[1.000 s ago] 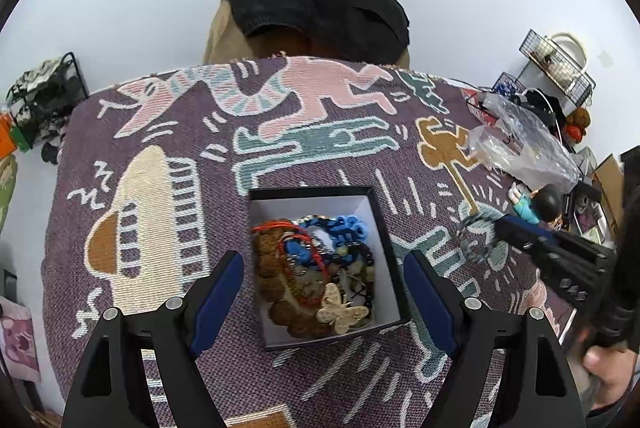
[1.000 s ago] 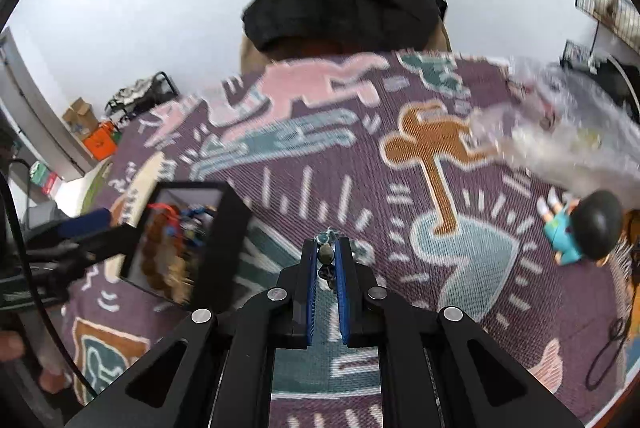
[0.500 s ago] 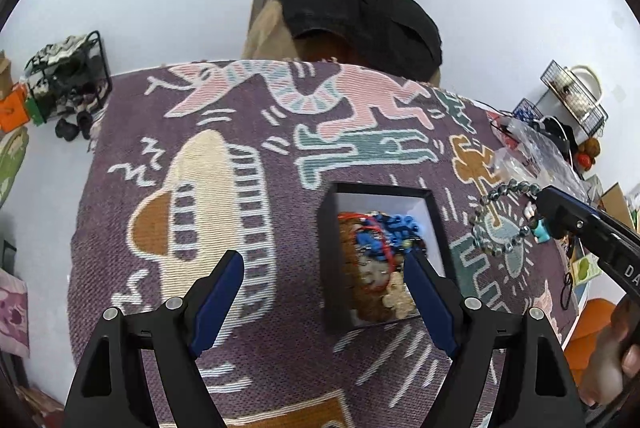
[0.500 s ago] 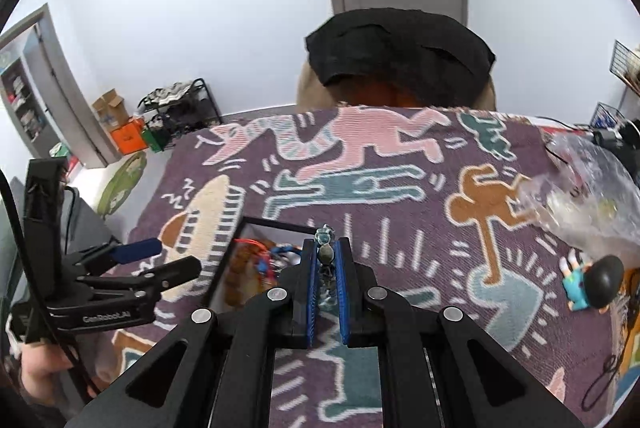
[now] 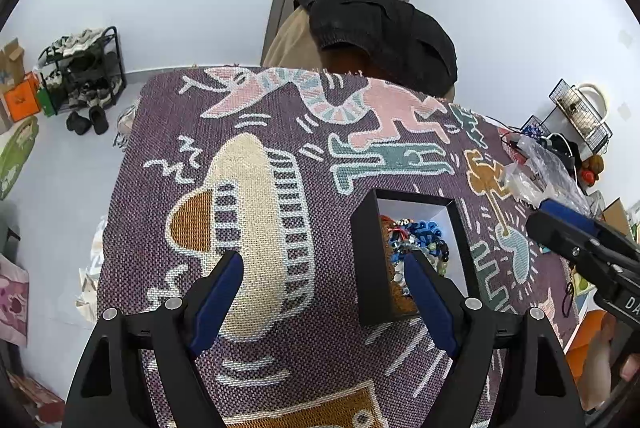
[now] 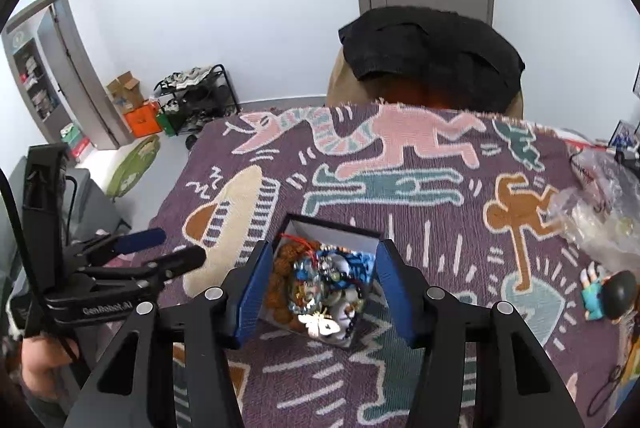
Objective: Organize jewelry
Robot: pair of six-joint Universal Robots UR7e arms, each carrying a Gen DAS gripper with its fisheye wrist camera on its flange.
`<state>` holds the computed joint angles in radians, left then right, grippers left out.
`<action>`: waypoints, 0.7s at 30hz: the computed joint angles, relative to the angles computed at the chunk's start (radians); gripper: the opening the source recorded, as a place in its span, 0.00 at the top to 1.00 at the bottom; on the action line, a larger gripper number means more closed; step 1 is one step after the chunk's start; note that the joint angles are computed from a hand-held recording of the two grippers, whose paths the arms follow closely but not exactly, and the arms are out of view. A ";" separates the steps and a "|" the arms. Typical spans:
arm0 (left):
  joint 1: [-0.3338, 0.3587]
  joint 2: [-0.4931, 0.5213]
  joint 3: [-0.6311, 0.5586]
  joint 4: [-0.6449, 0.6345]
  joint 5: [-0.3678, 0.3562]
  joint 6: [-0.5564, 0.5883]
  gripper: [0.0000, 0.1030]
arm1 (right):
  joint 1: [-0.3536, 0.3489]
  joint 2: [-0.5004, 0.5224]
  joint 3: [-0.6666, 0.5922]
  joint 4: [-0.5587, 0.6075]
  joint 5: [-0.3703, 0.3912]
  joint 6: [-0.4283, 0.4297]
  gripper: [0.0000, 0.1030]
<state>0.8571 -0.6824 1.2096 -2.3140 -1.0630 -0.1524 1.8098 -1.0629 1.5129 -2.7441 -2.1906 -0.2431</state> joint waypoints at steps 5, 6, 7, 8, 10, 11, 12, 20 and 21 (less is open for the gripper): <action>-0.012 -0.002 0.009 -0.015 0.002 0.011 0.14 | -0.013 -0.031 0.026 0.006 -0.003 0.019 0.48; -0.014 -0.003 0.011 -0.015 0.003 0.012 0.13 | -0.015 -0.038 0.031 0.008 0.000 0.024 0.48; -0.018 -0.004 0.014 -0.018 0.005 0.016 0.12 | -0.016 -0.048 0.039 0.008 0.003 0.029 0.48; -0.021 -0.005 0.017 -0.023 0.005 0.021 0.11 | -0.018 -0.057 0.048 0.006 0.007 0.033 0.48; -0.029 -0.012 0.030 -0.039 0.005 0.035 0.08 | -0.022 -0.079 0.070 -0.003 0.014 0.039 0.48; -0.033 -0.016 0.037 -0.048 0.000 0.042 0.07 | -0.025 -0.087 0.079 -0.005 0.017 0.043 0.45; -0.036 -0.019 0.044 -0.054 -0.003 0.045 0.05 | -0.027 -0.100 0.093 -0.010 0.022 0.051 0.41; -0.085 -0.057 0.141 -0.183 0.016 0.081 0.03 | -0.039 -0.211 0.245 -0.119 0.068 0.097 0.00; -0.091 -0.058 0.149 -0.192 0.019 0.085 0.02 | -0.039 -0.223 0.265 -0.139 0.068 0.097 0.00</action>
<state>0.7665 -0.7403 1.3585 -2.5064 -1.0438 -0.0673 1.7706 -1.2858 1.7778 -2.8835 -2.1221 -0.1457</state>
